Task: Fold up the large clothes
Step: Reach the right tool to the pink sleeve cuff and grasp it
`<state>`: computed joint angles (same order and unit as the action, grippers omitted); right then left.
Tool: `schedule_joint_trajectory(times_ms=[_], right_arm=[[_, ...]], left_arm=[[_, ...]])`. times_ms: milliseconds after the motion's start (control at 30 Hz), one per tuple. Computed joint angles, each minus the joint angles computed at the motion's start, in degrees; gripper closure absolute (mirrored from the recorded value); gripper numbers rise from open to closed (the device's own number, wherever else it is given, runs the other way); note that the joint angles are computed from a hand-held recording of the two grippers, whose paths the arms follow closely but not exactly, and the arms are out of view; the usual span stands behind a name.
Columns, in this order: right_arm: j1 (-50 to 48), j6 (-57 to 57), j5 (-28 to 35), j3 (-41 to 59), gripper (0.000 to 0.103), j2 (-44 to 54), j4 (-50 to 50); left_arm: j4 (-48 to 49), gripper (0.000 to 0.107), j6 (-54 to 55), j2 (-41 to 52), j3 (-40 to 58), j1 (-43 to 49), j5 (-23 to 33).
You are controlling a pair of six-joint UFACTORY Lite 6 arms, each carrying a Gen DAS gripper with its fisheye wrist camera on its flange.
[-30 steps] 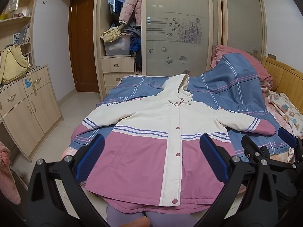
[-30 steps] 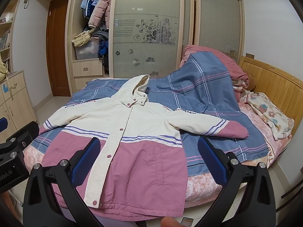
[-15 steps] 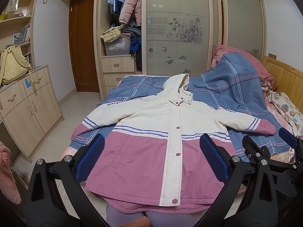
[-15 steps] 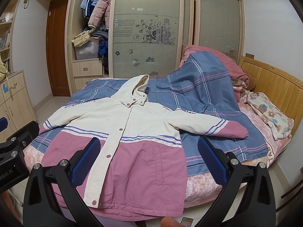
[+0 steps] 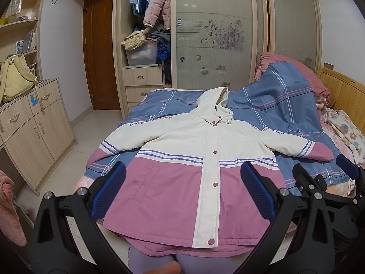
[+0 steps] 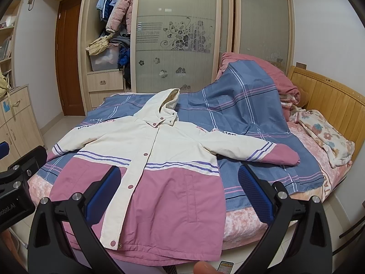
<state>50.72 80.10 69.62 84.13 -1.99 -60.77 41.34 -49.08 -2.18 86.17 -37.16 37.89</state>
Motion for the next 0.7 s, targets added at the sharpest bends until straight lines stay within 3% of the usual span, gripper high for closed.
schedule_joint_trajectory(times_ms=[333,433,500,600,700], right_arm=[[-1.2,0.2,-1.8,-1.4,0.001,-0.4,0.1],[-5.9,-0.6,-8.3,-6.3,0.001,-3.4,2.6],[-11.1,-1.9,-13.6,-10.1,0.001,-5.6,5.1],[-23.8,-5.5,-27.0,-19.2,0.001,-9.5,12.3],[-35.3,-14.2,-38.1,-24.9,0.001,-7.0,23.9]], left_arm=[[-0.2,0.006,-0.4,0.8,-0.6,0.6,-0.9],[-3.9,0.006,1.3,2.0,-1.5,3.1,-3.8],[-11.4,0.006,6.7,3.7,-2.3,7.0,-6.1],[-22.1,0.006,14.8,7.3,-2.8,11.6,-9.9],[-24.9,0.006,17.6,14.0,0.2,13.2,-9.4]])
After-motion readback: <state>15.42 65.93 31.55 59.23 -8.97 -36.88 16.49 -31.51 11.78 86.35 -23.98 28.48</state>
